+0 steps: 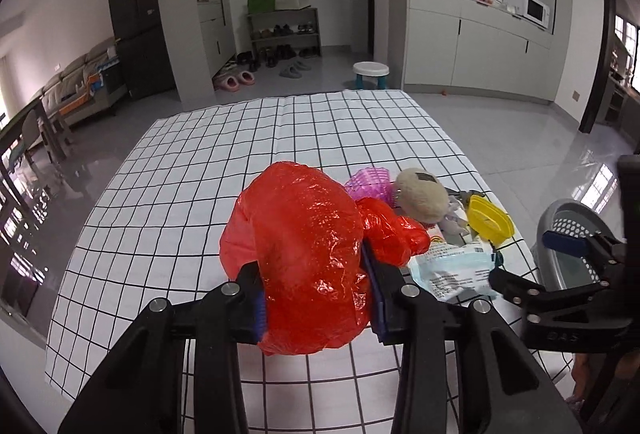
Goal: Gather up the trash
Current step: 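Grasp the white-blue wrapper packet with the right gripper while the left holds the bag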
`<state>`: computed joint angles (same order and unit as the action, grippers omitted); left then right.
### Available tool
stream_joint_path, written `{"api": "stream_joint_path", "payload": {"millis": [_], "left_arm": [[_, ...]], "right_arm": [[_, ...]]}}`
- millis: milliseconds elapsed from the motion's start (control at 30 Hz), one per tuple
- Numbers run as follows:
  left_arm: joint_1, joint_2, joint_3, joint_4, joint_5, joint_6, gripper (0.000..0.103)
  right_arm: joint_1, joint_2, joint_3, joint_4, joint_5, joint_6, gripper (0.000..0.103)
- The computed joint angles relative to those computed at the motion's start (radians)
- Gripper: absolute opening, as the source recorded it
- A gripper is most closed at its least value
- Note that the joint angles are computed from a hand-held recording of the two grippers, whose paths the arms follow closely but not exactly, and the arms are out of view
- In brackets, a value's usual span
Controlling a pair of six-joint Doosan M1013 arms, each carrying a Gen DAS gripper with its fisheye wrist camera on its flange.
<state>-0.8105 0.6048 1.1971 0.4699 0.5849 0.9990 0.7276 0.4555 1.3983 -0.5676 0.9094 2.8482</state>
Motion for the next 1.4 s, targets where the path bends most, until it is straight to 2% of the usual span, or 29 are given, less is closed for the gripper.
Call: {"api": "stream_joint_path", "payload": {"millis": [67,333,700,900,1033,1400], "left_arm": [[0.002,0.002,-0.002,-0.002,0.008,-0.004,0.037],[0.011,0.015,-0.02,-0.027,0.03,0.007,0.037],[0.014,0.015,-0.021,-0.07,0.031,0.052,0.037],[0.014,0.015,-0.02,-0.071,0.031,0.061,0.037],[0.018,0.012,-0.016,-0.076,0.031,0.056,0.037],[0.011,0.012,-0.016,-0.058,0.036,0.046,0.037]], "right_arm": [[-0.009,0.013,-0.013,0.013,-0.003,0.009,0.094],[-0.008,0.068,-0.096,0.046,0.093,0.012,0.094],[-0.011,0.077,-0.083,0.069,0.085,0.022,0.094],[-0.037,0.072,-0.066,0.17,-0.01,-0.014,0.094],[-0.03,0.082,-0.081,0.181,-0.004,-0.051,0.094],[-0.025,0.131,-0.147,0.219,0.072,-0.139,0.094]]}}
